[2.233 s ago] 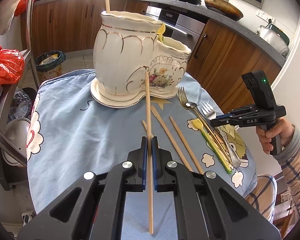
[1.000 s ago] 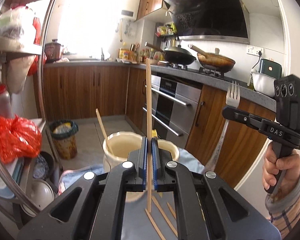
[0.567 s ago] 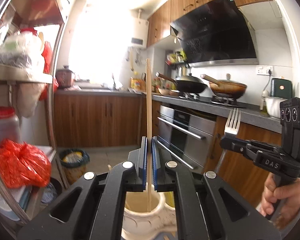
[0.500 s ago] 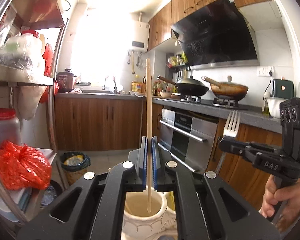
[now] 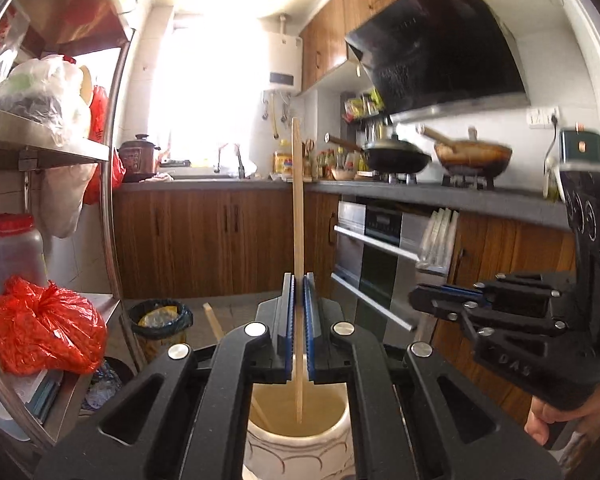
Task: Organize utensils
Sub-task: 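Lower the chopstick into the holder with the left tool while the right tool drops the fork in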
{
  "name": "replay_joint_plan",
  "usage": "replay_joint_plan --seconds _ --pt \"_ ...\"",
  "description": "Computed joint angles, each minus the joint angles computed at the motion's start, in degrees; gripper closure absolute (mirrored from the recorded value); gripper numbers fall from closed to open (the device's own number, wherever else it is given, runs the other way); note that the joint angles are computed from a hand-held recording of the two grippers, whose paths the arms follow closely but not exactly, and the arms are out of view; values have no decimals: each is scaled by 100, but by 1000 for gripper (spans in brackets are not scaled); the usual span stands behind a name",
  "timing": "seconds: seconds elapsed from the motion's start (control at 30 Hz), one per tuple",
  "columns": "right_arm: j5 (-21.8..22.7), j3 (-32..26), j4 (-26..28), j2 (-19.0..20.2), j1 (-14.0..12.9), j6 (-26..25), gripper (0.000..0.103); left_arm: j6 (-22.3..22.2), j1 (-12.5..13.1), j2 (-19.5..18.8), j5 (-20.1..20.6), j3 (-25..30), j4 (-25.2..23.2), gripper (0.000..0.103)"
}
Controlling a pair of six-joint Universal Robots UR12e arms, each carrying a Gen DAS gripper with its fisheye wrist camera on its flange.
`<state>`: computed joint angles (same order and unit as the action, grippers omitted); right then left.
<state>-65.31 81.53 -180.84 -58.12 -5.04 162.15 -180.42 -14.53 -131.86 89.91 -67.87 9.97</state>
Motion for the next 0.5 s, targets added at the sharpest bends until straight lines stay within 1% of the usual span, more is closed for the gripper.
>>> replay_joint_plan --seconds 0.07,0.13,0.23,0.27,0.43,0.5 --pt "-170 -13 62 33 49 -160 100 82 -25 -37 49 32 -152 99" --pt "-174 -38 123 68 64 -186 100 99 -44 -68 98 48 -215 99" --pt "-214 -81 289 100 77 -285 100 150 -63 -79 119 79 -462 99" --pt "-249 -108 405 113 87 -342 100 155 -69 -79 122 100 -629 99" --pt "-292 -149 550 156 110 -433 100 15 -64 -95 66 150 -1050 99" --pt "-290 -172 739 158 112 -538 100 11 -64 -103 76 177 -1239 99"
